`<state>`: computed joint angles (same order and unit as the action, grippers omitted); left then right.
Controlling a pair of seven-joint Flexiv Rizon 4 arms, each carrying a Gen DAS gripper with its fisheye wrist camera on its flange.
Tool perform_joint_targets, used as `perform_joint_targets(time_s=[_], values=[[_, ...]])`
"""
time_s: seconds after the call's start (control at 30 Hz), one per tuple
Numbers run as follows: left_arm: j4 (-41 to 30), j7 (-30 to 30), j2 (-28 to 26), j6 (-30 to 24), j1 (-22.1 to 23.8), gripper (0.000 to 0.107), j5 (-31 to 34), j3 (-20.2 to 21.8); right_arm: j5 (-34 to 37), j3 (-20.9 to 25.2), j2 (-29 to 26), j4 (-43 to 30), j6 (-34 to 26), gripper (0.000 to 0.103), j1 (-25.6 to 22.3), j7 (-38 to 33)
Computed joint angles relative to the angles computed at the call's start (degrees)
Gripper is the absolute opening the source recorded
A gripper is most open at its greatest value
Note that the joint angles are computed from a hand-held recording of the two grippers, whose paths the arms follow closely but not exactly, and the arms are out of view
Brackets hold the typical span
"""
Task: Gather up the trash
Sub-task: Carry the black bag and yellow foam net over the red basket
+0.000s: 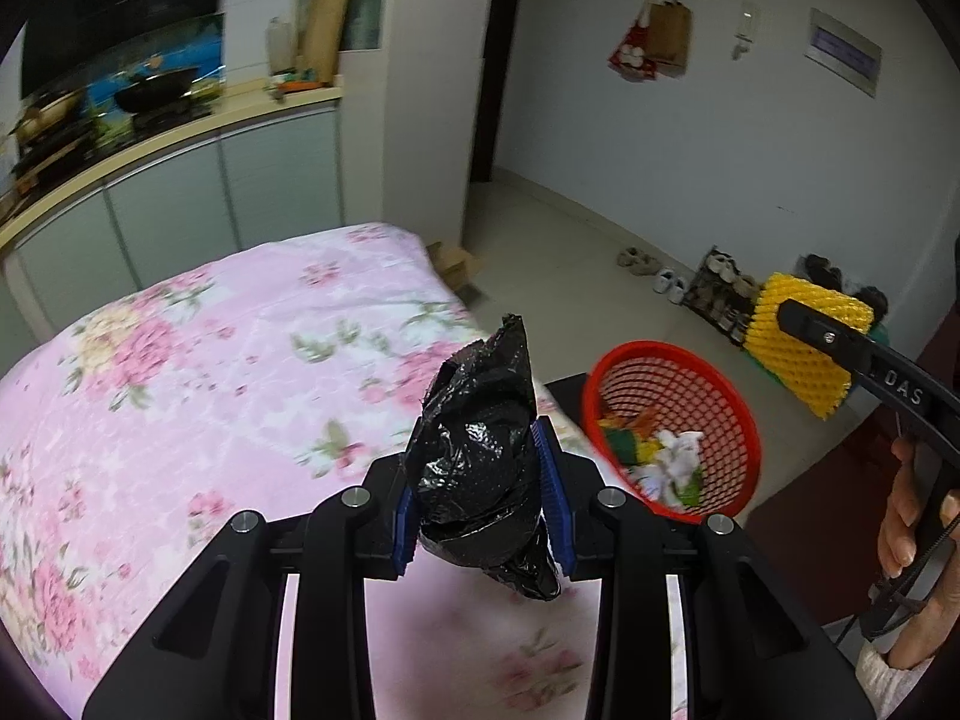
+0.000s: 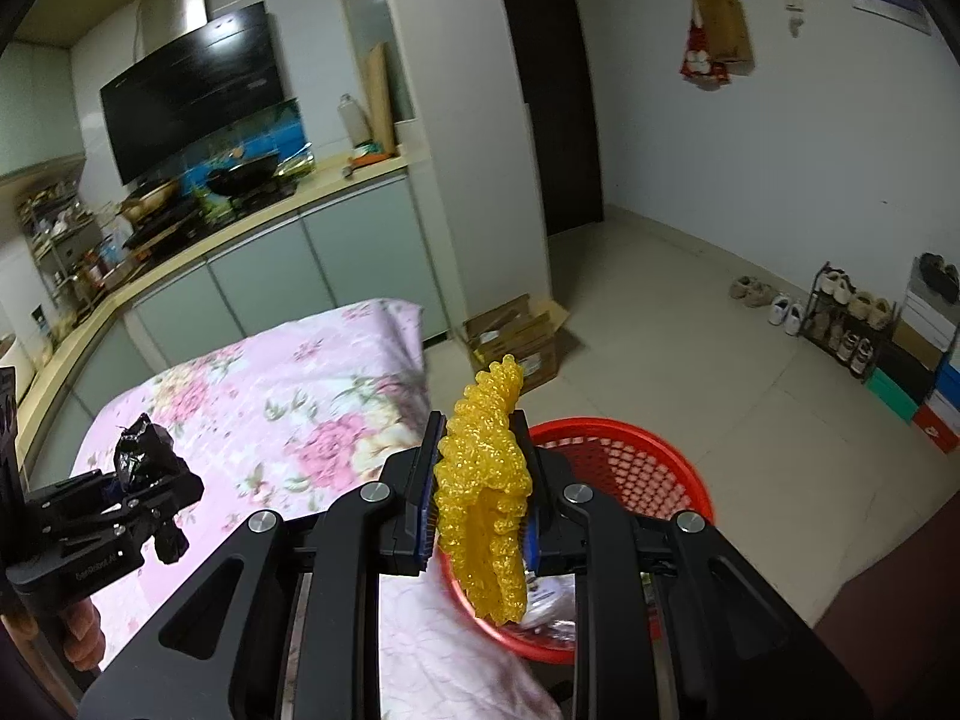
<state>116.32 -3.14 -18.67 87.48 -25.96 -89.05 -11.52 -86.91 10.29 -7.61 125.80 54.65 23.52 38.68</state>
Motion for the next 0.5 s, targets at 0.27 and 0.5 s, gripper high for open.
perform_joint_targets(time_s=[0.27,0.5], values=[[-0.6,-4.8,-1.9,-2.8,0.6,0.032,9.8,-2.9,1.4,-0.1,1.7,3.2,-0.1,0.021,-1.6,2.4],[-0.9,-10.5,-4.6,-3.8,2.8,0.032,19.5,-6.7,2.5,-0.2,3.0,5.4,-0.5,0.021,-3.1,3.1]])
